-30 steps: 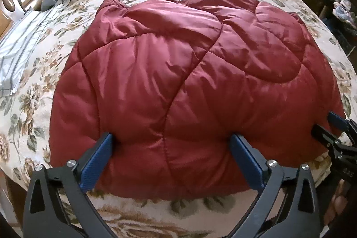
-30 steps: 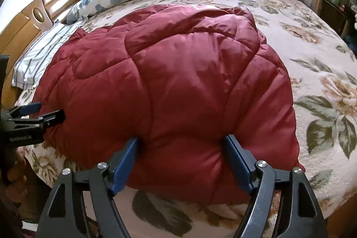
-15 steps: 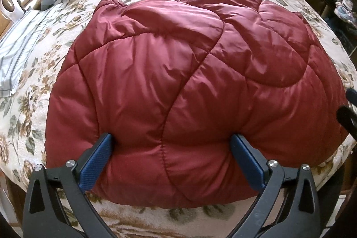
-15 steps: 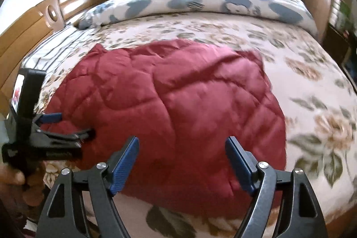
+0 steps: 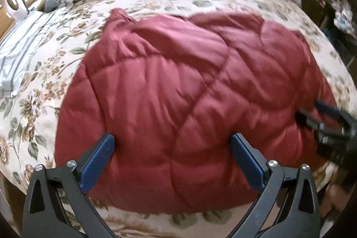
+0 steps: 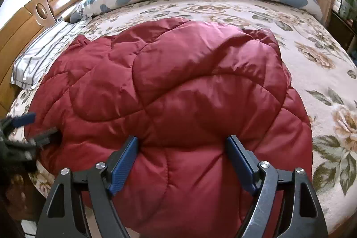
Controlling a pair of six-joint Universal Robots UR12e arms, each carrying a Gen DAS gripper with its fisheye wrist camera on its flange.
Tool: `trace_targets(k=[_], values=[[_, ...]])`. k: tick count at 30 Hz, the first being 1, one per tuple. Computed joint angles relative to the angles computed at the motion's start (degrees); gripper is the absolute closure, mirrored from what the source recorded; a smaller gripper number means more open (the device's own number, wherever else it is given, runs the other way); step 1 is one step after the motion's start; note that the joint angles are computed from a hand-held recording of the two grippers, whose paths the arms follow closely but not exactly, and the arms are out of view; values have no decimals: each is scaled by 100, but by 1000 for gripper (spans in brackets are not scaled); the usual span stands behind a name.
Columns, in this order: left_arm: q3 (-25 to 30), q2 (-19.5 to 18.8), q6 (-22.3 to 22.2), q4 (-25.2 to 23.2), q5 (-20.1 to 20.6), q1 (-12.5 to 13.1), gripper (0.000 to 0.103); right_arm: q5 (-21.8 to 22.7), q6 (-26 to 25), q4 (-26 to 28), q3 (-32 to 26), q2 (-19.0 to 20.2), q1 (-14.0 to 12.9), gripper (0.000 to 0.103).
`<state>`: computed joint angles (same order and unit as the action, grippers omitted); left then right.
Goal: Fold large clothes
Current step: 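Press the folded coat flat with both open grippers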
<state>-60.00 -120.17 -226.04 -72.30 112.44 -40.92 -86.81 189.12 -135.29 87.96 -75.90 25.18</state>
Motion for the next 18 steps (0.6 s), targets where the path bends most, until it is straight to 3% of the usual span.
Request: trace_targets(k=[6,13,18], values=[[-3,-55,-127,-11,-200,193,0,-20,24,-47,-8,26,-5,21],[112,-139,-65,-155,-69,169,0,-100,97,-212,-85,-3,-64,22],[117,-150,-27,-163,-36,173,0,129,230,-127,-76,117,-184,19]])
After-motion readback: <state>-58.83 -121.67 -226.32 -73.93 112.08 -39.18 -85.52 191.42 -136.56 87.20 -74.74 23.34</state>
